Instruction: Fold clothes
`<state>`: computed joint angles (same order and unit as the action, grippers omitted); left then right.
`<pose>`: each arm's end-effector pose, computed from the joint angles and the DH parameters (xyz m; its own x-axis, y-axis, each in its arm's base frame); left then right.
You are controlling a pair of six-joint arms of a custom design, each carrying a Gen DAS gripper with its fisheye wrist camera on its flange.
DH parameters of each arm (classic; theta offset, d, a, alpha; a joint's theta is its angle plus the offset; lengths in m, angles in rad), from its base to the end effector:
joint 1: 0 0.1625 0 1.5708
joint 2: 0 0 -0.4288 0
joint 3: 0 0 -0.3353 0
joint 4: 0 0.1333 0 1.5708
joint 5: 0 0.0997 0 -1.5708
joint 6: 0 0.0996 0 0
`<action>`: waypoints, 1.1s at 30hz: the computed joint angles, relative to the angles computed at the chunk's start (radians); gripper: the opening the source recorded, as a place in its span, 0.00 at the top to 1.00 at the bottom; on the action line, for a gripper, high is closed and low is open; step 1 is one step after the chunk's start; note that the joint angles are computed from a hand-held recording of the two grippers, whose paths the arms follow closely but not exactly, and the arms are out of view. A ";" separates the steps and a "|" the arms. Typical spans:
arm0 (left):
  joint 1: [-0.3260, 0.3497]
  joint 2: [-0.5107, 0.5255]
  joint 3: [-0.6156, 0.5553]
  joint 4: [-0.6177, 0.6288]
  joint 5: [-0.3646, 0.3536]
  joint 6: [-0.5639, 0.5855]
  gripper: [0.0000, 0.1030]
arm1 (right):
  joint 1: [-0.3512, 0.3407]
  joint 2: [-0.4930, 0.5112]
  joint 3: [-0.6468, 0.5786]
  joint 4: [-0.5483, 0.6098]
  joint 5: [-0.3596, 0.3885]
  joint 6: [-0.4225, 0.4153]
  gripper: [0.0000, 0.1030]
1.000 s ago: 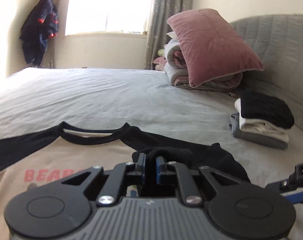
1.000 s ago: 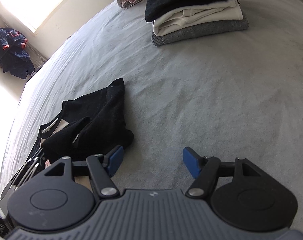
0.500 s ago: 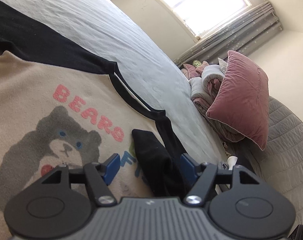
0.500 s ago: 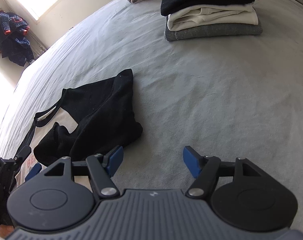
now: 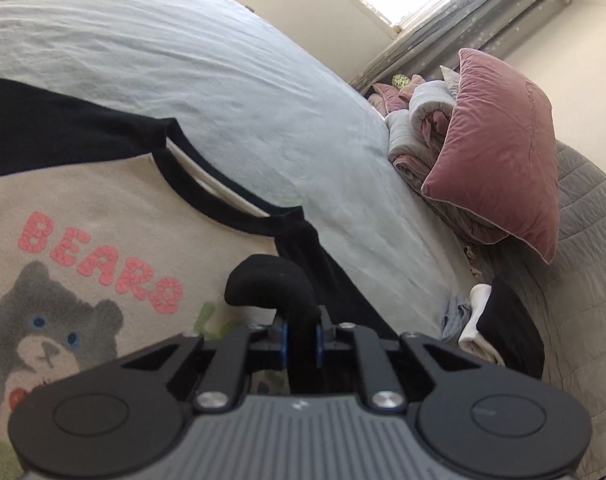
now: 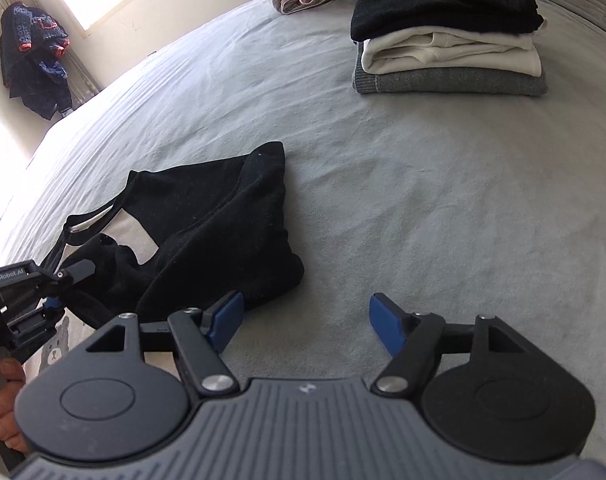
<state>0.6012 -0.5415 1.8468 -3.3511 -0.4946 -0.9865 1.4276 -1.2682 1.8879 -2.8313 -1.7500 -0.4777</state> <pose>-0.3415 -0.5022 0.0635 -0.9429 -0.3292 -0.0503 -0.0963 0.4141 -0.9051 0.0374 -0.5502 0.3581 -0.9040 -0.1464 0.4017 -0.3392 0.8176 -0.4652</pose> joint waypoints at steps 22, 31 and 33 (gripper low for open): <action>0.007 -0.102 0.222 -0.716 0.135 0.680 0.87 | 0.085 0.217 0.156 -0.641 -0.049 -0.515 0.25; 0.051 -0.188 0.539 -0.575 0.145 0.190 0.61 | 0.094 0.189 0.159 -0.594 -0.060 -0.493 0.25; 0.041 -0.196 0.549 -0.595 0.152 0.188 0.61 | 0.091 0.163 0.163 -0.557 -0.040 -0.468 0.25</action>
